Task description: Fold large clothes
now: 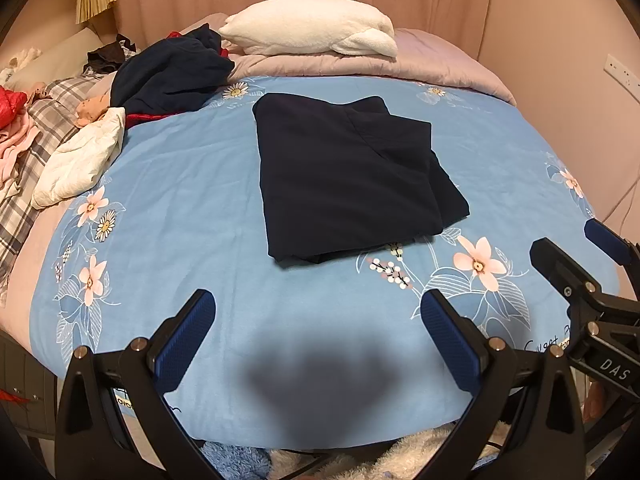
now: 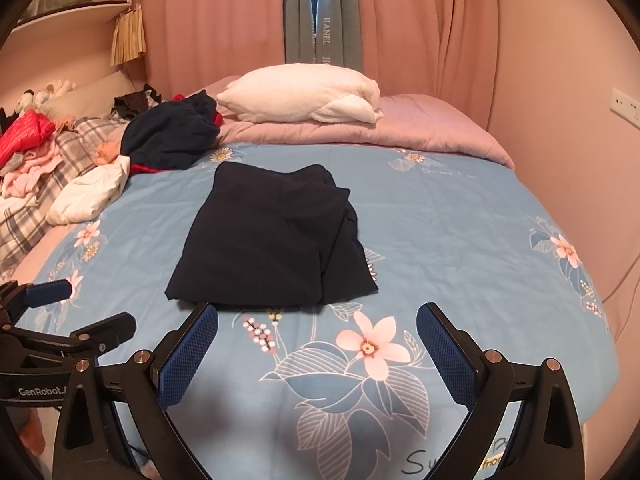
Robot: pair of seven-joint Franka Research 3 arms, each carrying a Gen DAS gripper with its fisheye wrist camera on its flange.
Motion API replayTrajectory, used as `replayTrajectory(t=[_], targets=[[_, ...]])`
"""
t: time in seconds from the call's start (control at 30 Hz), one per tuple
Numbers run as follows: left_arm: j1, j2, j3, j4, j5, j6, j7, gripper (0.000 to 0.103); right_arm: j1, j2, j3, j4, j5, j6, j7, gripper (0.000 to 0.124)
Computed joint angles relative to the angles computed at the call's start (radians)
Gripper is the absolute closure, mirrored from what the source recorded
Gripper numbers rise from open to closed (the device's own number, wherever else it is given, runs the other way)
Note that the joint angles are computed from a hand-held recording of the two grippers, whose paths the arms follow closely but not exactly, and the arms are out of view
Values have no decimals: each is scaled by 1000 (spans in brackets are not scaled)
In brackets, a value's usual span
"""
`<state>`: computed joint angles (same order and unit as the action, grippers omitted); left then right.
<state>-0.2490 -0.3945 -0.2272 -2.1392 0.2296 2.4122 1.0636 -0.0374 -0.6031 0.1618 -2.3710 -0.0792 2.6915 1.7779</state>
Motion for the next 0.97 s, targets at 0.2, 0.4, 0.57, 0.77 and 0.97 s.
replayTrajectory(t=[0.2, 0.4, 0.57, 0.77, 0.97], targets=[[1, 0, 4, 1, -1, -1, 7, 0, 3, 5, -5, 0, 1, 5, -8, 25], [3, -1, 7, 1, -1, 1, 12, 0, 1, 3, -2, 1, 1, 1, -3, 25], [4, -1, 4, 2, 0, -1, 10, 0, 2, 3, -3, -1, 0, 3, -4, 25], [2, 0, 8, 1, -5, 3, 18, 0, 1, 4, -1, 2, 0, 1, -2, 25], [10, 1, 2, -5, 8, 11, 13, 0, 8, 8, -10, -2, 3, 1, -13, 25]])
